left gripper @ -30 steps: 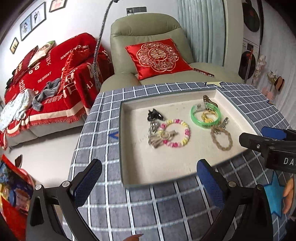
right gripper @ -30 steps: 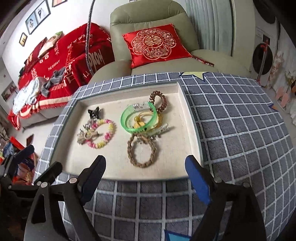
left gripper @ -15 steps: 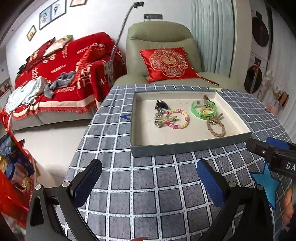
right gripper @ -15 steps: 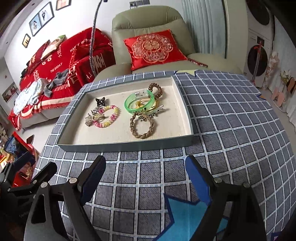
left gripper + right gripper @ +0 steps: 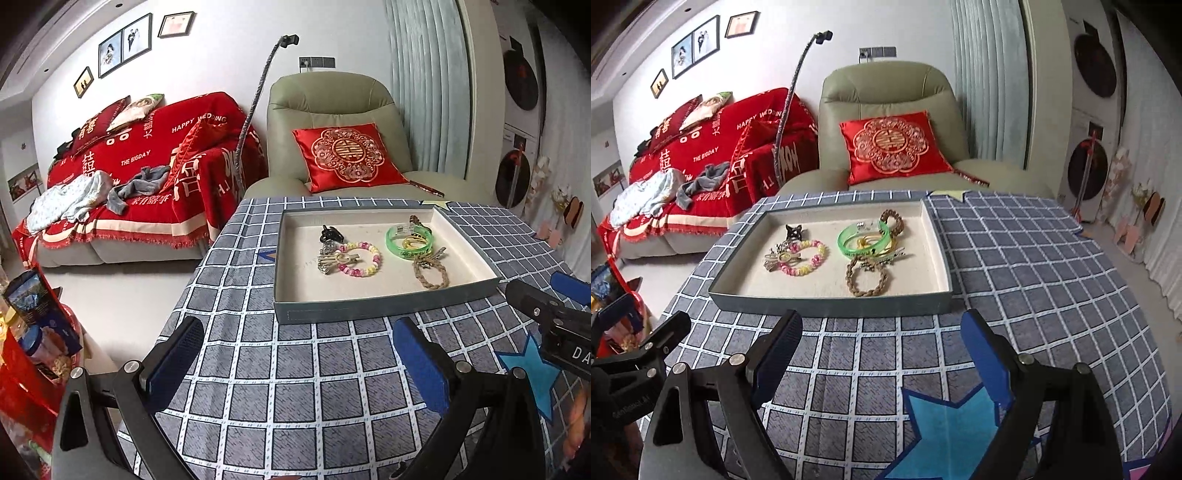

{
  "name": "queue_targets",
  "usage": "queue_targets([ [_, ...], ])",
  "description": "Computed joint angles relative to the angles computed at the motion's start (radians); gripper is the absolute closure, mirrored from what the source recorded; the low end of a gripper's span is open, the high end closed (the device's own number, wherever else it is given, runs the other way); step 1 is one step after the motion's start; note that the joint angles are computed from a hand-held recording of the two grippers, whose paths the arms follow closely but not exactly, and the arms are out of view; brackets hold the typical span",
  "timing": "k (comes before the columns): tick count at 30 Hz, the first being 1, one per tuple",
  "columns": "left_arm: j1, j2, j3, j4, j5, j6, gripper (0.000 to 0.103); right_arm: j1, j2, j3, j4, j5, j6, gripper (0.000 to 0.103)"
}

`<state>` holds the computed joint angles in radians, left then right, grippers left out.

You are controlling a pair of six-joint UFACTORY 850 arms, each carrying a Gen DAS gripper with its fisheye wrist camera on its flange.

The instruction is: Organize jewelry

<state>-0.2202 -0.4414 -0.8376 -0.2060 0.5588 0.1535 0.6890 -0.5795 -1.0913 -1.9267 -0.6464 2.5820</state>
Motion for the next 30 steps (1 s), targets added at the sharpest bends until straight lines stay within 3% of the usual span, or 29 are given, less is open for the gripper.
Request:
queue_targets([
  [30,-0.007,0.007,0.0,0.013,-0.021,-0.023,0.0,0.008,0.01,0.01,-0.012,-0.005,0.026,0.013],
])
